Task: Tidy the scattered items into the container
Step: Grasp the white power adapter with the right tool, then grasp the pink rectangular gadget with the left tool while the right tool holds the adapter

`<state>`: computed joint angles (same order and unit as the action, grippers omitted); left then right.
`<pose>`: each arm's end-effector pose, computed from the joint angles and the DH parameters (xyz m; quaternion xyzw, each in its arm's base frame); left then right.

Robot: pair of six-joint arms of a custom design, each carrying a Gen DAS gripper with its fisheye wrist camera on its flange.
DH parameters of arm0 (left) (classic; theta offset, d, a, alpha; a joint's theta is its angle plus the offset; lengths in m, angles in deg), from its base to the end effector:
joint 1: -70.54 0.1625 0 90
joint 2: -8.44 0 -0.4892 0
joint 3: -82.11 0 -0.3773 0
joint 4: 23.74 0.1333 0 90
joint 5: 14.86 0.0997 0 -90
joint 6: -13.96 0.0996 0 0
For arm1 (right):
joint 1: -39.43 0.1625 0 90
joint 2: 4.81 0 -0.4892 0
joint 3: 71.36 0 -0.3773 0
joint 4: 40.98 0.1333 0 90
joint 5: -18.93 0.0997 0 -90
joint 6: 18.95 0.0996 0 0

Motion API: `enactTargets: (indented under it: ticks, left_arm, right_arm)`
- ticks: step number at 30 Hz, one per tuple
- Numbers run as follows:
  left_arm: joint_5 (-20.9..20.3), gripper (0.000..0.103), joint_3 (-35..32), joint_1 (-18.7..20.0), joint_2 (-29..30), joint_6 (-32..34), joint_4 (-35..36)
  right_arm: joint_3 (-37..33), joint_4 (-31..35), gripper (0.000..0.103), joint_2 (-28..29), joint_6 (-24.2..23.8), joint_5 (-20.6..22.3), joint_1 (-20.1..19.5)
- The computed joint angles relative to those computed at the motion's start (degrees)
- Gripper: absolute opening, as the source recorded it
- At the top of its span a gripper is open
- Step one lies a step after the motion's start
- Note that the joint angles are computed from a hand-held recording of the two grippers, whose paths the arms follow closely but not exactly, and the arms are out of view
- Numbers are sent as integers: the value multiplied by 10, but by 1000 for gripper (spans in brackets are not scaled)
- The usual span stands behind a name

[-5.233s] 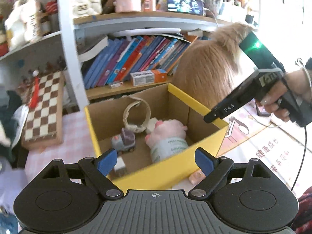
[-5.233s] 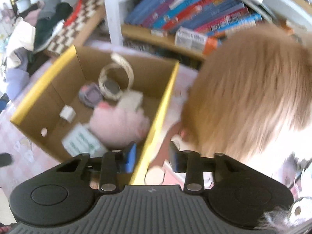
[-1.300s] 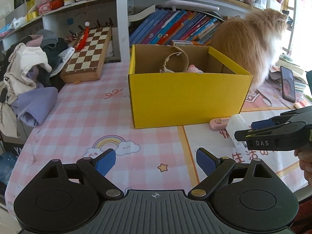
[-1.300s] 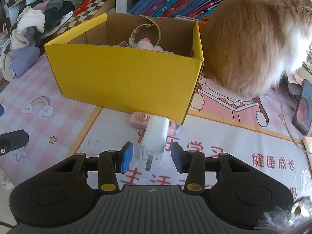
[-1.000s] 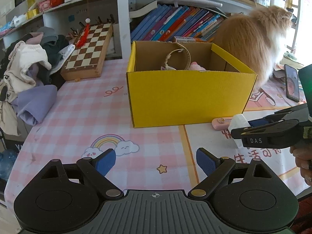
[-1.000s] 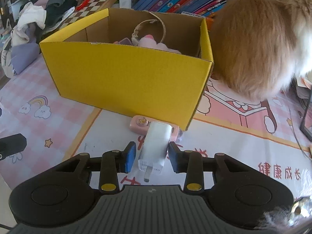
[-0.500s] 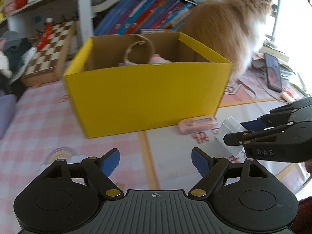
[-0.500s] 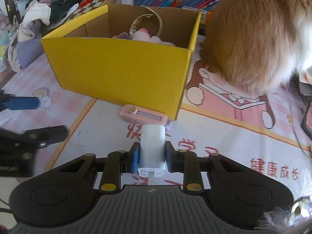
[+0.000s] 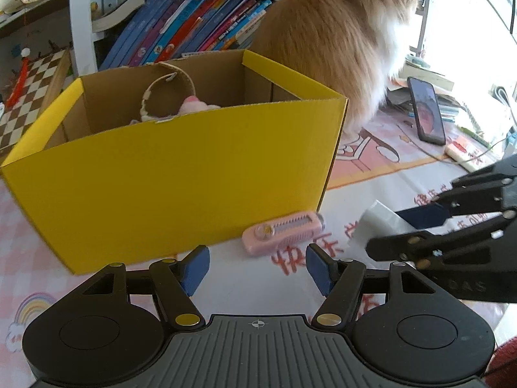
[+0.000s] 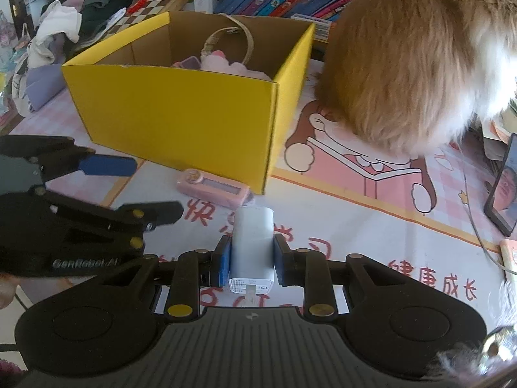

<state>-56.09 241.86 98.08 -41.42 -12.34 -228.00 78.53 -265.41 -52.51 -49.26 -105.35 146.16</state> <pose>-0.1621 -0.3194 0.1238 0.2675 0.8701 -0.3134 0.2706 0.1827 -0.3396 0.1391 0.2913 -0.8744 0.2300 0.3125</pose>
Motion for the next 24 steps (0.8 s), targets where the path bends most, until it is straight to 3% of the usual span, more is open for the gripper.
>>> enactTargets:
  ticks: [4, 12, 17, 21, 24]
  left_arm:
    - [-17, 66, -28, 28, 26, 43, -30]
    - [-52, 66, -55, 62, 28, 53, -17]
    - [-115, 60, -51, 65, -1, 69, -1]
    - [-70, 60, -45, 44, 4, 62, 10]
    - [-68, 60, -58, 60, 11, 88, 10]
  right_arm:
    - [4, -3, 25, -8, -5, 3, -8]
    - [7, -9, 25, -19, -18, 7, -18]
    - [8, -5, 25, -25, -12, 5, -25]
    - [9, 0, 25, -28, -4, 3, -26]
    - [11, 3, 25, -30, -4, 5, -26]
